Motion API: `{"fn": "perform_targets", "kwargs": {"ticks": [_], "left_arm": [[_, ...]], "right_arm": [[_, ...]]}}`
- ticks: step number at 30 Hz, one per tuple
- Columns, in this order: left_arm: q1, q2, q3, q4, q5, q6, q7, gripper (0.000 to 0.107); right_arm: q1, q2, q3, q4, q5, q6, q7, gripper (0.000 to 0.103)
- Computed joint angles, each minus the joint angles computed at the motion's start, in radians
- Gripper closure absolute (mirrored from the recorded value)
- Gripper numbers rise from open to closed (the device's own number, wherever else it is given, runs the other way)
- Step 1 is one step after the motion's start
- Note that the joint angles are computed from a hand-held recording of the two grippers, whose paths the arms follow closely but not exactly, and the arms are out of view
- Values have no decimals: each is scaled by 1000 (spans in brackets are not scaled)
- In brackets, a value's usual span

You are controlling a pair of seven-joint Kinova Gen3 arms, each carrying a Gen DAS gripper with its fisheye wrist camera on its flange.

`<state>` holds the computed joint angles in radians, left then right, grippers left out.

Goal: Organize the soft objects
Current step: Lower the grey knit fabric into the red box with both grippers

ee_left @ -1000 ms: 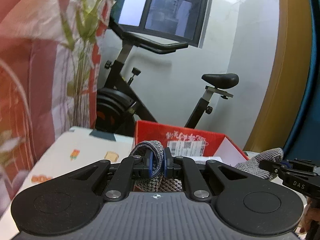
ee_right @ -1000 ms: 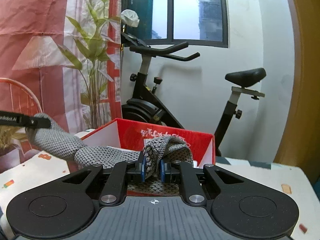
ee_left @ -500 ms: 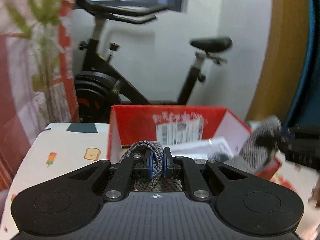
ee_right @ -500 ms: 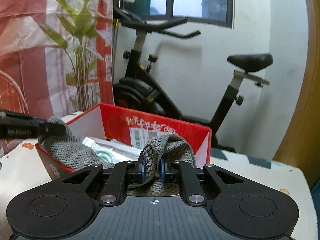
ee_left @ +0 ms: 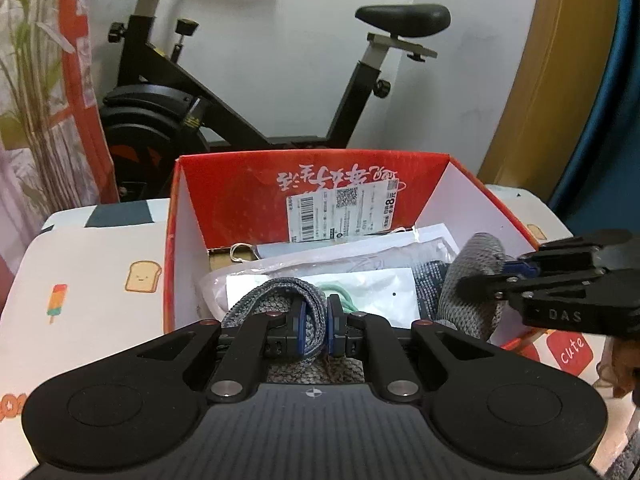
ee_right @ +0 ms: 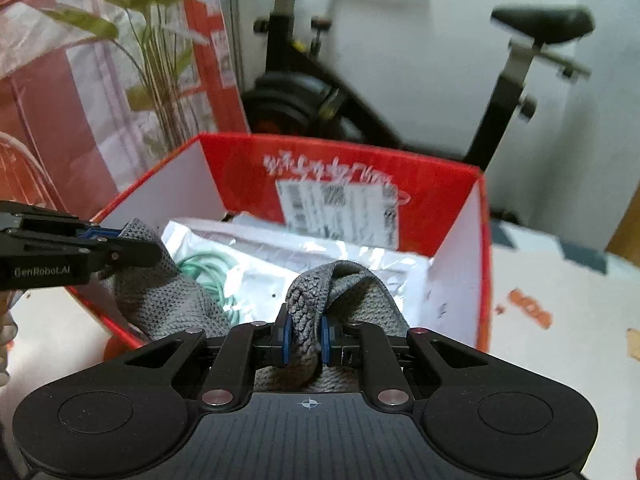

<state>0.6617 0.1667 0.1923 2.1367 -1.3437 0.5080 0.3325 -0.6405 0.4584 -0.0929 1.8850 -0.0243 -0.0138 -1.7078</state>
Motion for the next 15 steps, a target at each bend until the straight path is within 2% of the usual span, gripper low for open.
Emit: {"fn": "perform_targets", "kwargs": {"ticks": [3,9,11,13,15], "left_arm": [[-9,9,-32,-31,80,-39,-120,97],[-134,41,57,-81,228,-67,-364,96],[-110,49,10,-89,295,-100,-442,96],[-62,55,-54,-91,339,-125,-487,96],[-50,62,-73,-91,359,-136,-512,96]], "right_arm": [[108,44,-108,-99,-3,122,10,90],[185,139,-191,-283,-49,366,97,88],[166,164,-167,-341,-62,447,108,88],[176,186,-176,-388,-63,508,94,88],[185,199,-179,-417,-88,547,94,88]]}}
